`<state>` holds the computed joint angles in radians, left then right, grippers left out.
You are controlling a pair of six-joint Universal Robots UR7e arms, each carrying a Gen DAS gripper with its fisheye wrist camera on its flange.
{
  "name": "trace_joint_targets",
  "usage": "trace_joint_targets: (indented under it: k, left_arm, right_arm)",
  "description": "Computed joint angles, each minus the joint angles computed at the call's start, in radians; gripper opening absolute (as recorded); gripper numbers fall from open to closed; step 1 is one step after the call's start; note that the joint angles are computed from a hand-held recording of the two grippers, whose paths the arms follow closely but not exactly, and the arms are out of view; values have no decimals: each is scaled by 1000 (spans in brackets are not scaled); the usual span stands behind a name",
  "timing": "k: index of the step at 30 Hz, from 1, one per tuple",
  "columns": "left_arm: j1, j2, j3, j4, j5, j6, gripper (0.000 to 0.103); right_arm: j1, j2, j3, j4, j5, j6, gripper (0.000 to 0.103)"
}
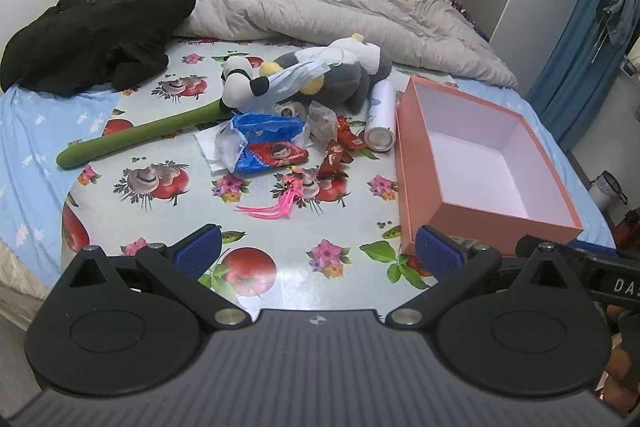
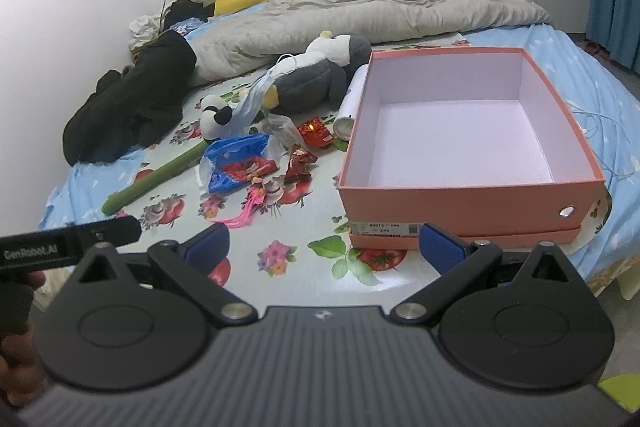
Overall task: Organize soft objects
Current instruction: 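Move both tools toward the small items in front of the pink box, then grasp the pink tassel toy with the left tool while the right grasps the brown wrapper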
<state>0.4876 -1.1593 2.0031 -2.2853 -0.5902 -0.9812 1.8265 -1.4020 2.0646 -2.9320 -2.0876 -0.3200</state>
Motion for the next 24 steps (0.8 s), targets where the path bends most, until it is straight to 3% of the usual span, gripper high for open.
trace_joint_targets:
  k: [10, 14, 16, 24]
  left_arm:
    - [87, 38, -33, -83, -23, 87, 103]
    - [127, 51, -36, -147, -36, 138, 103]
    - [152, 58, -33, -216, -58, 190, 103]
    - [233, 109, -70, -323, -77, 304, 89]
  right_arm:
    - [-27, 67, -58, 24, 53, 8, 101]
    - [-28, 107, -91, 45, 67, 3, 85]
    - [-26, 129, -108, 46, 66, -8, 71]
    - [-19, 235, -182, 31, 58, -41, 58]
